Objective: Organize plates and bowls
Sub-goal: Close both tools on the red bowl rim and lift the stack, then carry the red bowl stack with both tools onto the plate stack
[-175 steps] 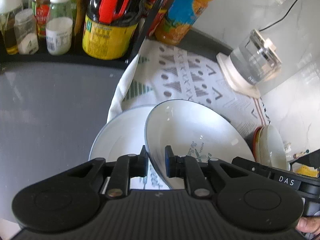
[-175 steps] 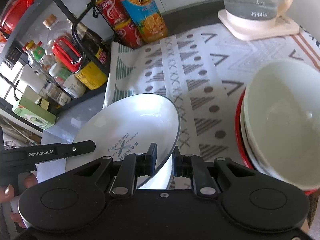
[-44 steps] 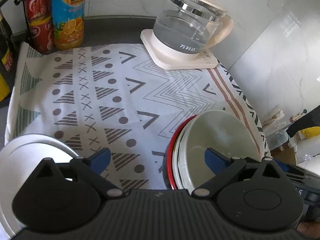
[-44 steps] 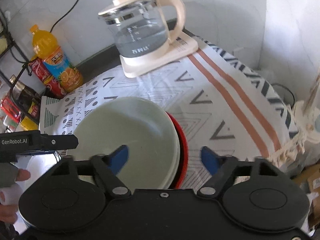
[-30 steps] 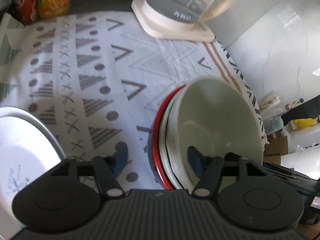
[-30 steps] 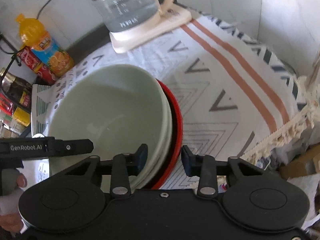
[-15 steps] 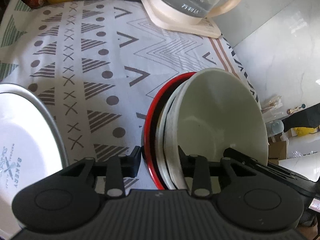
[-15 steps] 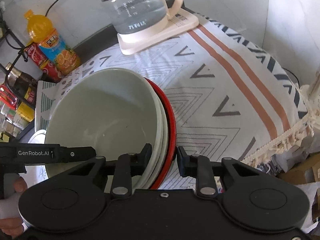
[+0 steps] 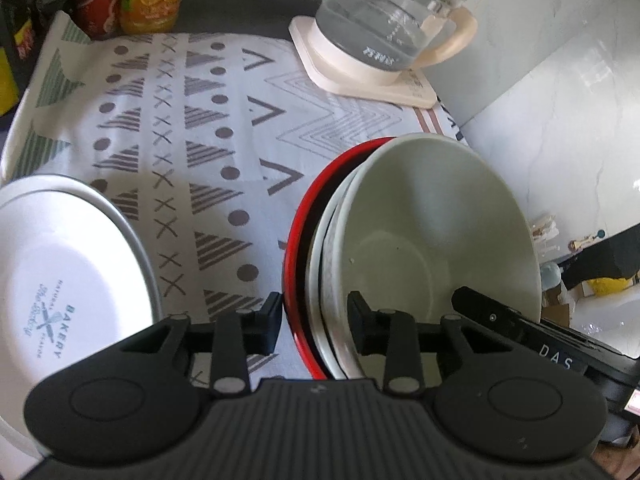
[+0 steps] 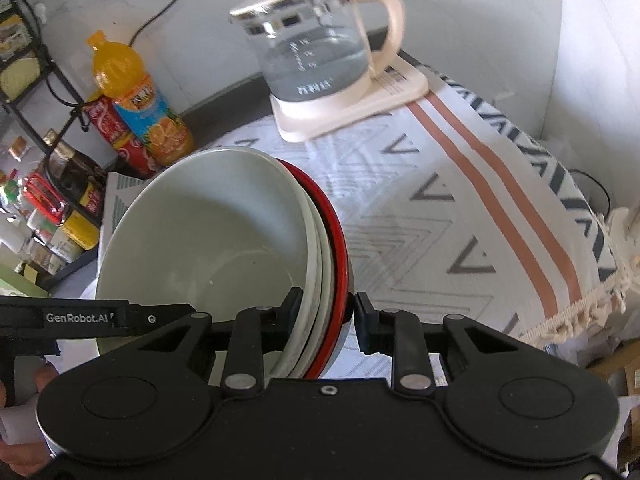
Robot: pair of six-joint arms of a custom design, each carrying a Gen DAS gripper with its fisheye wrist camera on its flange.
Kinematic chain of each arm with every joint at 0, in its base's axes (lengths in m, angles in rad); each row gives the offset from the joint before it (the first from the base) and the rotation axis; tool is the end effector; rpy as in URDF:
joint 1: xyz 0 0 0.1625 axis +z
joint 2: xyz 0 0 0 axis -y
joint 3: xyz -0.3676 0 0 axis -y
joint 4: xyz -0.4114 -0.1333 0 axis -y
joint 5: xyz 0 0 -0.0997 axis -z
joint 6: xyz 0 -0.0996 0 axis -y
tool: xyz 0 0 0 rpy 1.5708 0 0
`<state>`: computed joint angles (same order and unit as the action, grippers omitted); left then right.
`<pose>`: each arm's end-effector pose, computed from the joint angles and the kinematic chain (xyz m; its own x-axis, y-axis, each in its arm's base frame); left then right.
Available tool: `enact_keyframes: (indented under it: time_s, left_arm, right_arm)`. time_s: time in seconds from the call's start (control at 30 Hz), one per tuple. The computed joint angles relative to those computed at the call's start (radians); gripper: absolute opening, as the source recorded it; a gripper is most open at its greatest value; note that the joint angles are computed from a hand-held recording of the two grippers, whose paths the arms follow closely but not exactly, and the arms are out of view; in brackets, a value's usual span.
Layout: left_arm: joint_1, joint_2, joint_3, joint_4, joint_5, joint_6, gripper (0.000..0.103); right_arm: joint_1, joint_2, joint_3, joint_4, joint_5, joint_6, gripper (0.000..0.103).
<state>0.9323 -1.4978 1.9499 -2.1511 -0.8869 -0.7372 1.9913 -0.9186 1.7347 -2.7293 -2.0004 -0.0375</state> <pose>-0.1438 -0.5230 0.2856 -0.8938 -0.2414 -0.3780 -0.0131 0.8566 -0.5159 0.3407 -0.5370 0.1031 -0.8720 -0.2755 0.4046 -0.4175 0.8502 -0.3208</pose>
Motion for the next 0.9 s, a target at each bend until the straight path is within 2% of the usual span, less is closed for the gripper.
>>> enact_keyframes:
  time_s: [0.4, 0.9]
  left_arm:
    - [-0.022, -0.056, 0.007, 0.041, 0.063, -0.038, 0.033]
    - [-0.044, -0.223, 0.068, 0.16, 0.163, -0.186, 0.033]
  right_arm:
    - [0.026, 0.045, -0.059, -0.003, 0.047, -0.039, 0.027]
    - [0.087, 0.148, -0.162, 0.019, 0.127, -0.102, 0.027]
